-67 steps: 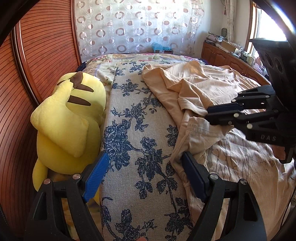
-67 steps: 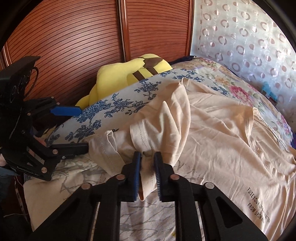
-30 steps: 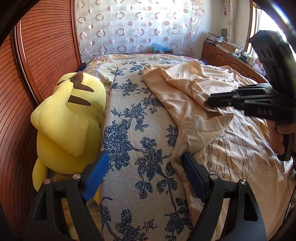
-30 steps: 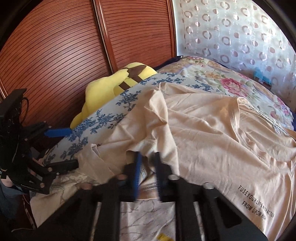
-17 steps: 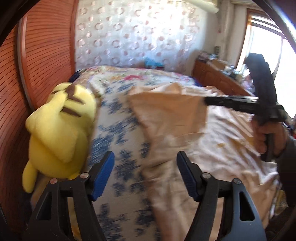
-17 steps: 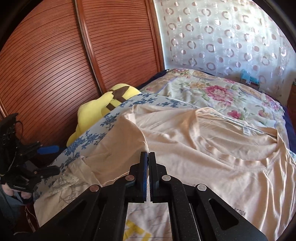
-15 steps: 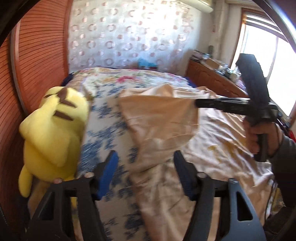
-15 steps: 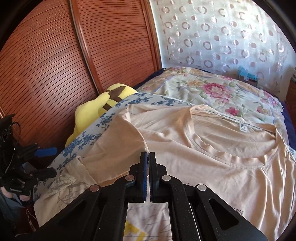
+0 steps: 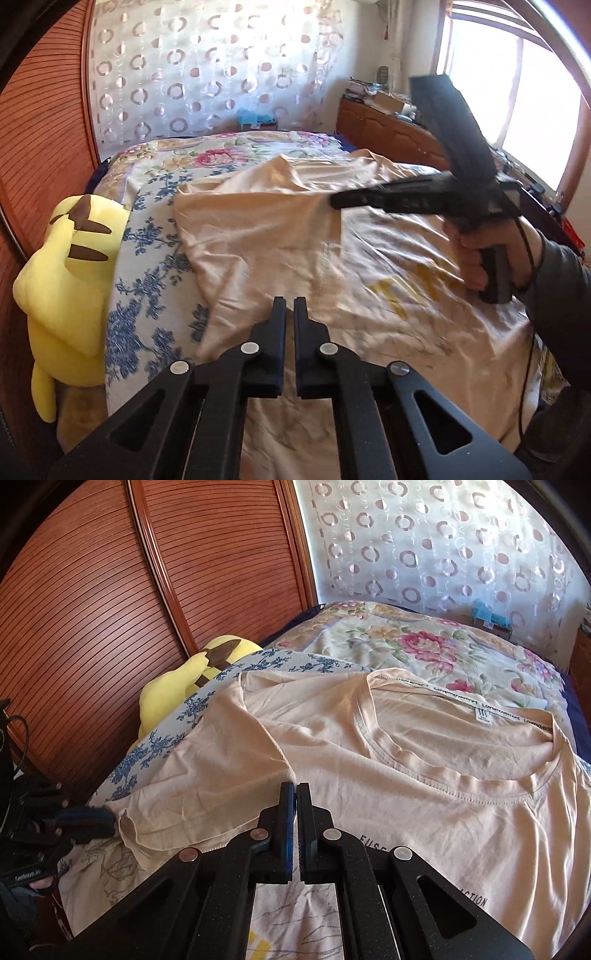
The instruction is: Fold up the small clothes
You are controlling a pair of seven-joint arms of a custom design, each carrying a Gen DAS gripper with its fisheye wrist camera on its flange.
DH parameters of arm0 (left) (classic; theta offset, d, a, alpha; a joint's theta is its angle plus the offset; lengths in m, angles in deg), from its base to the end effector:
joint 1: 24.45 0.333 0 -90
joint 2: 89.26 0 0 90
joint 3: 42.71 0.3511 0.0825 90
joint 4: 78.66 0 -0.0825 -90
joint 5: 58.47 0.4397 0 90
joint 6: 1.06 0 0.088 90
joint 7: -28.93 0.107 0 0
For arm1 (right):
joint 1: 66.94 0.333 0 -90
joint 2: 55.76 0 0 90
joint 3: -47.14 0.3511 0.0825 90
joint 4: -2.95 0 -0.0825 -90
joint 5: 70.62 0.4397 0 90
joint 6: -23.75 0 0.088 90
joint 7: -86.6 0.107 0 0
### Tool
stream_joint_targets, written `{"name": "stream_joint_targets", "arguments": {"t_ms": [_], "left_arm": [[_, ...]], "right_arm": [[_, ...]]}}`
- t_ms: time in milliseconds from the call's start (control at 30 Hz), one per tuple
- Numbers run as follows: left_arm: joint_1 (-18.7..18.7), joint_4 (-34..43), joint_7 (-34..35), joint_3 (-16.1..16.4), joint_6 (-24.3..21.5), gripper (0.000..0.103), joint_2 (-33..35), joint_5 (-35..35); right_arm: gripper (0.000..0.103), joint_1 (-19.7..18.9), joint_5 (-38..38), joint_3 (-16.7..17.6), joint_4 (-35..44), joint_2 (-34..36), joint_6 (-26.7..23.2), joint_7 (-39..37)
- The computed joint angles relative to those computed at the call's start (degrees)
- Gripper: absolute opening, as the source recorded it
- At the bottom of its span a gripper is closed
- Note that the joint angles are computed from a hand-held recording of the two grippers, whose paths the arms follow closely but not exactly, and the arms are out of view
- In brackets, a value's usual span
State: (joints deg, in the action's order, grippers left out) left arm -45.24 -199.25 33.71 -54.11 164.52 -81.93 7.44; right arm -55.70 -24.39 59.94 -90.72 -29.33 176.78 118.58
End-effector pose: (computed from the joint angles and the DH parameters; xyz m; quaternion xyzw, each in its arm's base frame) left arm 0.5128 -0.3826 0.4102 -0.6139 0.6802 -0.3379 0.2151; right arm 0.7296 0.2733 0.4168 -0.8395 0.3653 -0.0782 0.3945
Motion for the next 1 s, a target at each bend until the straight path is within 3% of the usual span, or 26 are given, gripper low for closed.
{"name": "stream_joint_targets", "arguments": {"t_ms": [167,367,433,500,633,733,833,900,1000], "left_arm": [[-0.8,-0.4,-2.8,-0.5,2.0,0.005,-1.2,2.4],[-1.9,1.0,-1.4,-1.7,-2.2,0.006,-0.4,1.8],[-2.2,1.3,-1.5,-1.6,-3.7,0.023,-0.1,2.0],[-2.3,1.4,-2.9,-1.3,-3.8,0.046,0.2,3.4],[-2.3,1.9,-0.6,-1.5,-5.2,0.064,1.3,0.5],[-2.8,2.3,-0.3,-1.2,-6.5,0.066,2.1,0.2],[-3.1,2.7,0.5,-1.0,-7.5,0.066,3.0,-1.3],[-2.9,2.7,1.3,-0.9,-6.9,0.059,3.5,-3.1],[-3.1,2.6,1.1,-0.3,-7.3,0.048,3.8,-4.5]], "right_arm": [[0.001,-1.1,2.4,0.4,-0.8,-1.0,0.7,-1.7],[0.002,-0.6,0.9,-1.1,-1.7,-1.7,1.2,1.2],[0.002,-0.7,0.9,-1.1,-2.4,-2.3,1.7,1.5],[0.002,-0.5,0.2,-1.5,-3.4,-3.1,2.8,1.9],[0.008,-0.8,0.4,-1.3,-5.7,-5.4,4.3,1.0],[0.012,-1.8,3.2,-0.6,-9.3,-8.5,5.9,-3.2],[0.035,-3.2,9.7,-0.3,-14.1,-13.0,6.9,-9.7],[0.062,-3.7,14.4,-1.2,-16.8,-15.6,6.1,-13.0],[0.063,-3.2,17.8,-3.9,-21.1,-19.1,6.2,-14.7]]}}
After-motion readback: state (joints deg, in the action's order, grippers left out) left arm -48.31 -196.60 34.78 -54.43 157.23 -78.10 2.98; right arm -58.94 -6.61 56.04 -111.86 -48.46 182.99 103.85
